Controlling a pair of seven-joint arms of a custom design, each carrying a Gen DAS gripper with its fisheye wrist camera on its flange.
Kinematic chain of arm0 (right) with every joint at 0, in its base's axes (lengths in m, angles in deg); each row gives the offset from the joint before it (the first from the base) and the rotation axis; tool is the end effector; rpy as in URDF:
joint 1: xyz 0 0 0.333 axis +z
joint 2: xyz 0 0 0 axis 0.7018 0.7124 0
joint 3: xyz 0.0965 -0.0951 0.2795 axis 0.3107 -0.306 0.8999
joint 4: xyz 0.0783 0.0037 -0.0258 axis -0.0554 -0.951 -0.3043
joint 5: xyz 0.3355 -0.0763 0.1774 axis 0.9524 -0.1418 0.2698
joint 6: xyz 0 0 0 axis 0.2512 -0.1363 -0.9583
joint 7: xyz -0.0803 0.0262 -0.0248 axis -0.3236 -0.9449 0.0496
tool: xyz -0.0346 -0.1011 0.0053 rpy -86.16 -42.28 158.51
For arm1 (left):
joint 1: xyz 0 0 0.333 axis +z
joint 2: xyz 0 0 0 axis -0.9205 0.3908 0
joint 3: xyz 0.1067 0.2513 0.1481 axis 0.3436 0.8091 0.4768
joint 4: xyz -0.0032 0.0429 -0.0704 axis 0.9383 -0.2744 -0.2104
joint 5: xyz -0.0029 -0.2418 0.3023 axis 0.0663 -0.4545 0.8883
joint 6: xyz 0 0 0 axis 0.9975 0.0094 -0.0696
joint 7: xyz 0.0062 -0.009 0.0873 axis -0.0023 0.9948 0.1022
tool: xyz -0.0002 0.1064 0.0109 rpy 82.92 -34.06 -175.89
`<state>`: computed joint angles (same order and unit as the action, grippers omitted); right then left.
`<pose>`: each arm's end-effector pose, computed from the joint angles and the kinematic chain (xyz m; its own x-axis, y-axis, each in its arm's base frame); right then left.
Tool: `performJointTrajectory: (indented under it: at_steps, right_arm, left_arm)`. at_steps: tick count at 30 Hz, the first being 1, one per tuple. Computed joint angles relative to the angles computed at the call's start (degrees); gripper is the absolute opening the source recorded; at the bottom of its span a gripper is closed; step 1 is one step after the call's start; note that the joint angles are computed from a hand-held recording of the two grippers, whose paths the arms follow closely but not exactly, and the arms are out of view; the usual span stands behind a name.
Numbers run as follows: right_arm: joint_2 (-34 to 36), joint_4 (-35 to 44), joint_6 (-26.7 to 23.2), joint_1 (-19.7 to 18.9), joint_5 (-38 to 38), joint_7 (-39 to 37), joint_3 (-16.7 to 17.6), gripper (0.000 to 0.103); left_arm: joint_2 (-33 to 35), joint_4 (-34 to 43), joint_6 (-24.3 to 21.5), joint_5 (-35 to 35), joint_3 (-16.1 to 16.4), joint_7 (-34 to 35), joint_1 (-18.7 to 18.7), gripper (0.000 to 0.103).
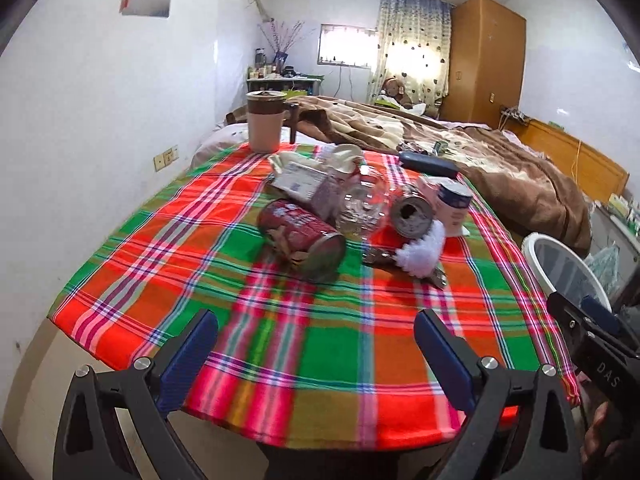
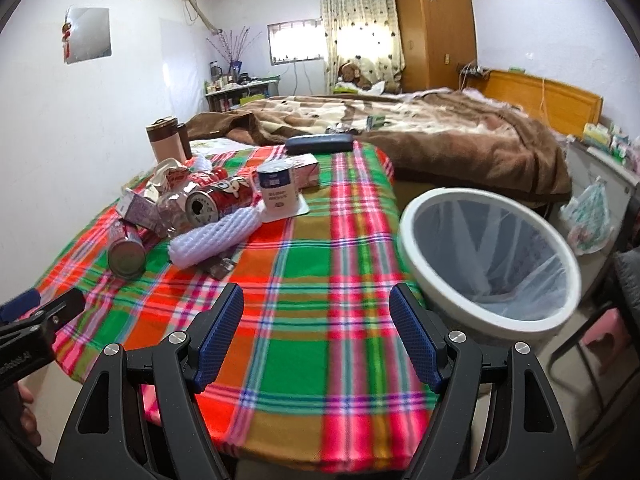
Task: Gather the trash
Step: 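Grasp the white foam net with the right gripper while the left gripper reaches the red can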
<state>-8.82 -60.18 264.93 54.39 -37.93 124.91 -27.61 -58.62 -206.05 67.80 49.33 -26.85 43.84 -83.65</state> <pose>0.5968 0.2302 0.4162 0.3663 -0.9226 -0.1207 -0.6023 -0.1362 -0.7865 0.5022 -0.2745 0.4208 0.4581 -0.8858 0.0744 -0.5283 -0.3386 -0.7787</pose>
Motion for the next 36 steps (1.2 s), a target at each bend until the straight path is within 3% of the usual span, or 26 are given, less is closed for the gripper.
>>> performJointTrajectory:
  at_steps: [1,3,7,10,12,20,24,29,33,36]
  right_arm:
    - [0.60,0.79,-0.40,-1.11,0.36,-0.52,1.42,0.077]
    - [1.23,2.14,-1.81,1.34,-0.40,0.82,-0.95,0.077]
    - [3.19,5.87,-5.68,1.78,0.09,0.30,-0.63,0.077]
    - [4.27,8.27,-7.22,6.19,-2.19,2.54,-4.91,0.077]
    - [5.32,10.28,-8.19,6.88,-2.77,2.75,-5.21,0.077]
    - [11.61,21.11,-18.15,8.03,-2.99,5.19,-5.80,0.075]
    - [14.26,25.40,-21.55,9.48,-3.94,6.94,-6.94,0.074]
    - [17.68,31.39,-29.19,10.25,-5.05,9.60,-8.04,0.071]
    - [18.53,32.77,-31.16,9.76,-4.67,10.31,-7.86,0.048]
    - [17.72,31.70,-30.81,9.27,-4.43,9.73,-7.67,0.041]
  left_arm:
    - [-0.37,-0.49,0.63,-0.24,0.30,0.13,0.35,0.100]
    - [-1.26,-1.68,2.84,-1.28,1.01,1.15,1.49,0.100]
    - [-2.13,-2.85,6.81,-1.72,1.84,2.12,3.69,0.098]
    - [-1.86,-3.31,13.85,-1.62,2.91,2.86,5.79,0.098]
    - [-0.70,-2.55,17.45,-2.84,3.49,4.81,6.94,0.098]
    - [2.62,0.68,19.21,-8.99,4.92,11.56,8.13,0.099]
    - [3.39,1.48,20.13,-10.82,5.96,12.48,8.68,0.099]
    - [4.72,3.47,19.05,-12.05,6.48,14.05,8.64,0.098]
    - [6.66,5.26,20.23,-16.13,6.94,17.19,8.89,0.098]
    - [7.62,6.51,20.09,-15.21,7.84,16.05,8.32,0.098]
